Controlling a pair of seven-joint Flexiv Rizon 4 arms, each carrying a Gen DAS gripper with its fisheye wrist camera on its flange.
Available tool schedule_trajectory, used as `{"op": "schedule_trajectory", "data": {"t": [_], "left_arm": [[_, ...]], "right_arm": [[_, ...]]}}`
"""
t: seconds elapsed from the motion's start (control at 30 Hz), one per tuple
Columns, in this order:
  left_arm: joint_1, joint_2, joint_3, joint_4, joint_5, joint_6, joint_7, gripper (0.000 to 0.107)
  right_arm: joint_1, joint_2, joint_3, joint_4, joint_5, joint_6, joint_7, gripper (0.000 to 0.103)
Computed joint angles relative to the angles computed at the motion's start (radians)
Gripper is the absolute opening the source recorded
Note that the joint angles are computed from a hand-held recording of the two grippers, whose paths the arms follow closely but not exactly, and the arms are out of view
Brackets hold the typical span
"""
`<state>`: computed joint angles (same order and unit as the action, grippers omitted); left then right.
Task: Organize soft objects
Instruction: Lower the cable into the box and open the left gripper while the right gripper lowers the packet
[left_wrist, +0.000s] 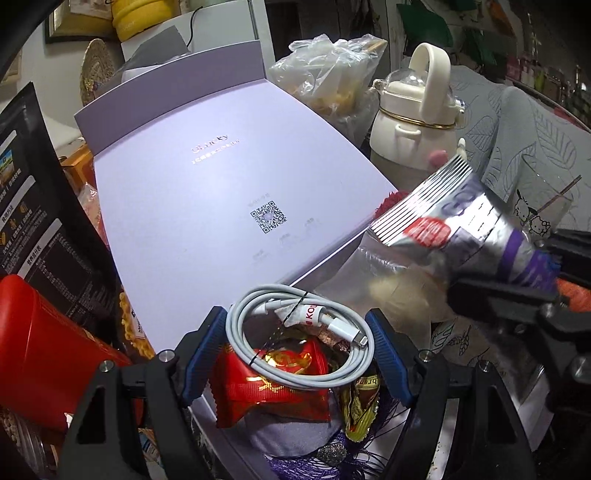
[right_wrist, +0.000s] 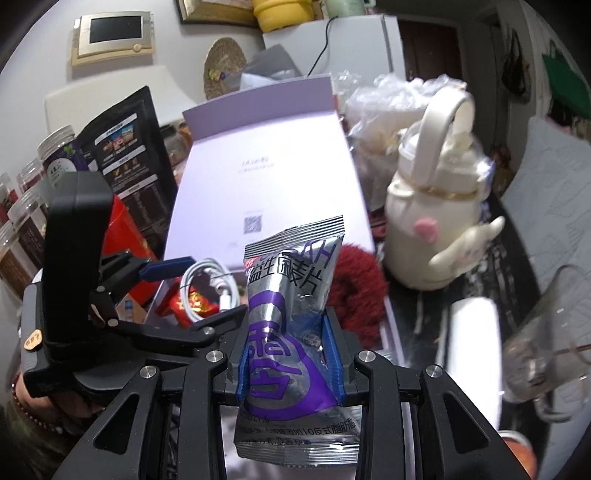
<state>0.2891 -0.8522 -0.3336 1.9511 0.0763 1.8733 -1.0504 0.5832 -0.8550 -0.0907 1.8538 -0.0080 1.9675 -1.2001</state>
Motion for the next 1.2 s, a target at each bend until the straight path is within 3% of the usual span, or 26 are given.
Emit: {"op": "schedule_trajectory", "data": {"t": [0.1,0.2,0.5,0.7,0.8,1.03,1.1,1.2], "left_arm": [[-0.018,0.007,0.019,-0.01,-0.008,-0.033,0.013,0.076],[0.0,-0.002,-0.007,-0.022,-0.025,-0.062,0.022,0.076],[-0.041,0.006,0.028,-0.032,-0.064,-0.076,0.04,0.077],[-0.106,0.024,0.093,-0.049,-0.122,-0.128,0.032,0.089],[-0.13,0.032,0.116,-0.053,-0.144,-0.153,0.034,0.098],[-0.172,0.039,0.154,-0.052,-0.16,-0.148,0.048,0.098],[-0.176,0.043,0.157,-0.046,-0.157,-0.138,0.054,0.098],[-0.177,0.052,0.153,-0.024,-0.152,-0.115,0.052,0.098]], "right_arm": [[-0.082,-0.017,0.084,-0.022,-0.06,-0.021,0.013,0.033],[-0.106,-0.026,0.102,-0.033,-0.074,-0.043,0.041,0.033],[-0.079,-0.029,0.065,-0.028,-0.073,-0.043,0.064,0.033],[-0.066,-0.021,0.049,-0.023,-0.075,-0.062,0.072,0.034],[-0.036,-0.01,0.014,-0.019,-0.066,-0.098,0.082,0.042],[-0.024,0.006,-0.007,-0.003,-0.065,-0.122,0.105,0.046],[0.006,0.013,-0.041,0.005,-0.06,-0.134,0.108,0.057],[0.046,0.022,-0.083,0.021,-0.048,-0.126,0.11,0.057]]}}
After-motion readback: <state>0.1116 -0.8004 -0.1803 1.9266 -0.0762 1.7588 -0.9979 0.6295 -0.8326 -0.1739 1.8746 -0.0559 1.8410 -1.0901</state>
